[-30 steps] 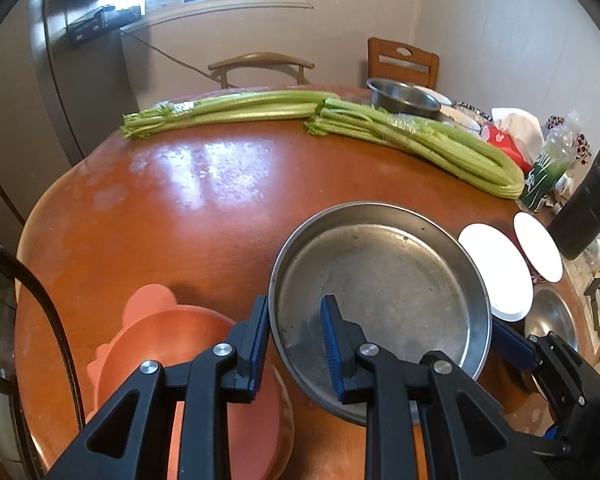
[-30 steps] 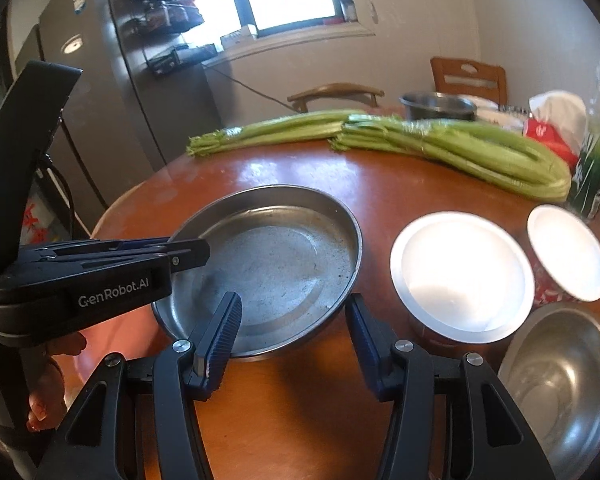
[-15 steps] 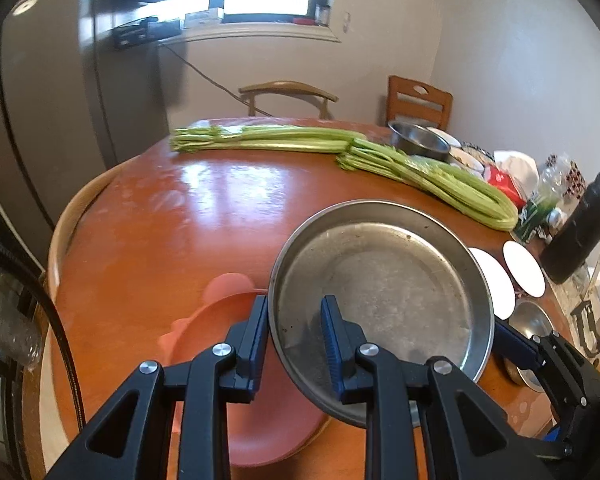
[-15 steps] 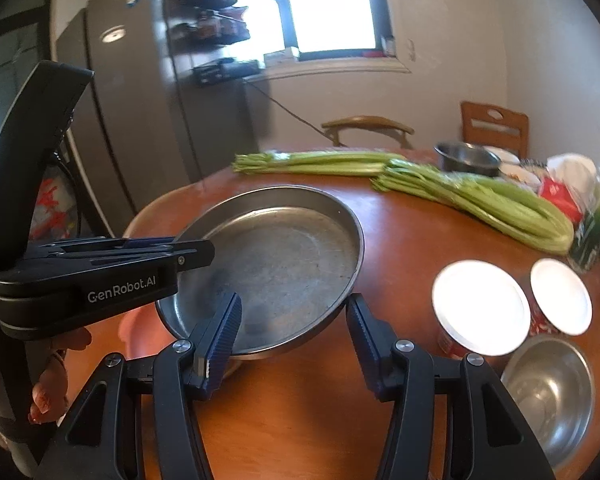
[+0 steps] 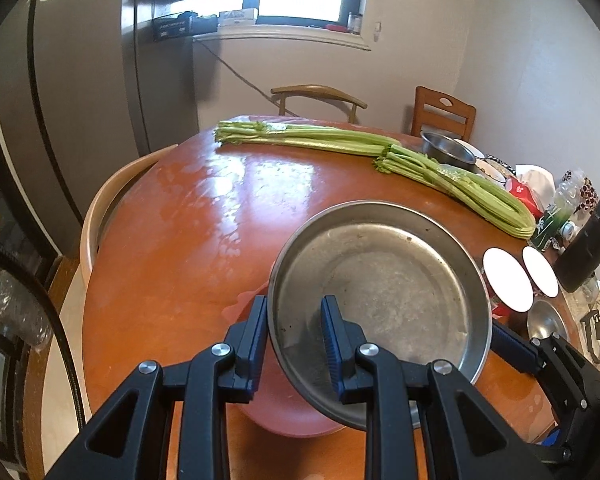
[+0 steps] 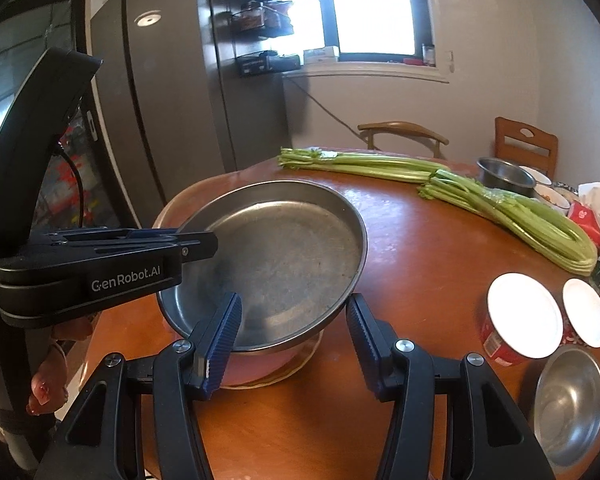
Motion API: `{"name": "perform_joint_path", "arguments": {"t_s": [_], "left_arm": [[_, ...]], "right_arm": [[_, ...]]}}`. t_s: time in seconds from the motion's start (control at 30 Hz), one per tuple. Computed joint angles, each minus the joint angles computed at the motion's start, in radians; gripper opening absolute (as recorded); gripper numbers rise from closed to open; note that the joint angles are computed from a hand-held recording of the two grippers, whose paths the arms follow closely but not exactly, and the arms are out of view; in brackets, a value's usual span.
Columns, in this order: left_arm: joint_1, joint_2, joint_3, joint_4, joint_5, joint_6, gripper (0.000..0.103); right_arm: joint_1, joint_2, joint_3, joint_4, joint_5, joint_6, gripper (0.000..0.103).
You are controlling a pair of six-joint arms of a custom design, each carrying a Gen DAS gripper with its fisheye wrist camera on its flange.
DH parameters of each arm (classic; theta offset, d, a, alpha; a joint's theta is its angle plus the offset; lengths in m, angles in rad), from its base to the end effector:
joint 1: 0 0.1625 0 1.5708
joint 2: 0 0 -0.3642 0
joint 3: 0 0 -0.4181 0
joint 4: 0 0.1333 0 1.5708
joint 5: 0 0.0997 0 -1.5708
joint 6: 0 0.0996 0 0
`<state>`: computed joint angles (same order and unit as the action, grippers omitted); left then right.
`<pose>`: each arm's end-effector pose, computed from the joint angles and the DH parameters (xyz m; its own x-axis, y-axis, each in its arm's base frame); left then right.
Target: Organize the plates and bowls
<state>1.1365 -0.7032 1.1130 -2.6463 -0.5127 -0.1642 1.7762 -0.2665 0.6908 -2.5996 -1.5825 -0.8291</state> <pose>-0.1243 -0.7910 0.2546 -0.7165 -0.3947 -0.5752 0.2167 0.6578 -0.7213 0.3070 -0.8257 0.0610 -0.5385 -0.7273 0.4256 -0.8361 0.3986 -0.3768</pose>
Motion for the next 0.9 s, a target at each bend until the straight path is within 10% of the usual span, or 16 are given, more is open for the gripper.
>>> {"name": "perform_joint_path", "arguments": {"t_s": [0.9], "left_arm": [[0.058,-0.022,0.097,-0.005,-0.014,-0.101,0.026]], "right_arm": [[-0.004,0.087,-0.081,0.091,-0.055,-0.023,0.057]]}}
